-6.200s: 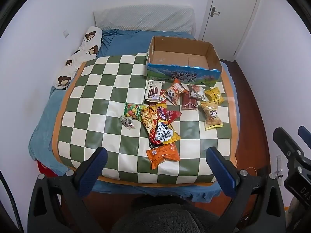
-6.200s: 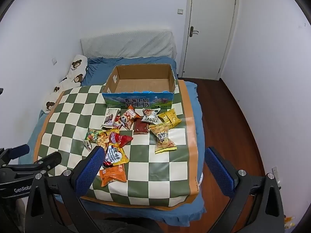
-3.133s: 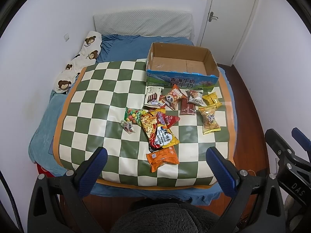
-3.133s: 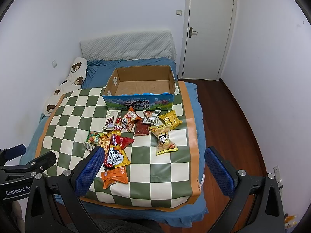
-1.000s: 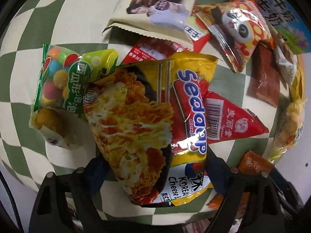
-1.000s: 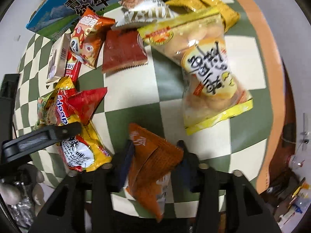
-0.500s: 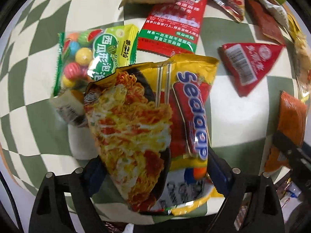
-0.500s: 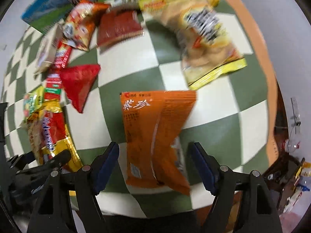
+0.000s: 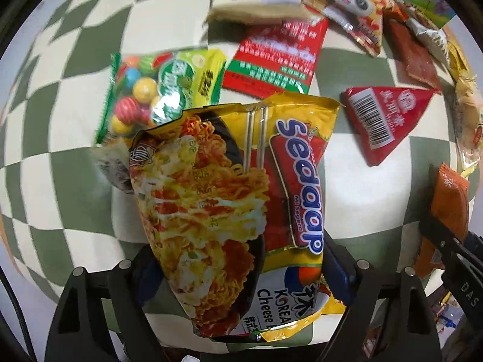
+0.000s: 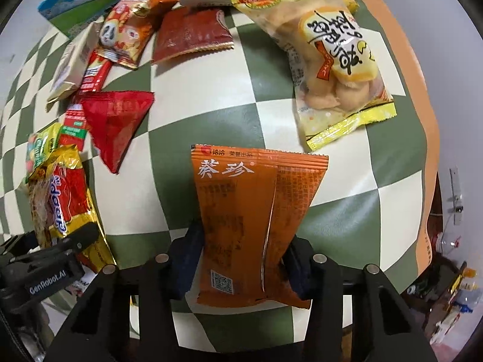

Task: Organize snacks
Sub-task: 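Grasp the orange bag with the right tool while the left tool grasps the yellow Seadap pack, then carry both packs into the cardboard box and open both tools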

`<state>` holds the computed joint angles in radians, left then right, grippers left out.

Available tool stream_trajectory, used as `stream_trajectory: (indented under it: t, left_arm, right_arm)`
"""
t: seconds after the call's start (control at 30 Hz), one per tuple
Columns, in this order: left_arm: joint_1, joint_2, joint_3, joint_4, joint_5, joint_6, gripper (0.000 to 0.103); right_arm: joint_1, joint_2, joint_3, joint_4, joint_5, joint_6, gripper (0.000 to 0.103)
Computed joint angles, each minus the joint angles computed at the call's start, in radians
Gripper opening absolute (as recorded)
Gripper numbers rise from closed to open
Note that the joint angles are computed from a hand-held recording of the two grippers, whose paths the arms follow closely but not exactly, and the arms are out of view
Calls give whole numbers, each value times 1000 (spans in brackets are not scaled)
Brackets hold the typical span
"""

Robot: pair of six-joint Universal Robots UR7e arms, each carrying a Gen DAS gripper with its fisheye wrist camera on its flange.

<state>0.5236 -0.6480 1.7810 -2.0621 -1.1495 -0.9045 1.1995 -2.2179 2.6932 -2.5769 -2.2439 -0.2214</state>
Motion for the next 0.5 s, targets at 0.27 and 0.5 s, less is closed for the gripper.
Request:
stream_trajectory:
  t: [0.27,0.5]
  left_arm:
    - [-105,-50,-19,50,-5,-64,84]
    - [-163,-82,-130,117,42,-71,84]
  right_arm:
    - [45,-190,-83,253,101,-50,49]
    - [127,-224,-255,486,204,-17,49]
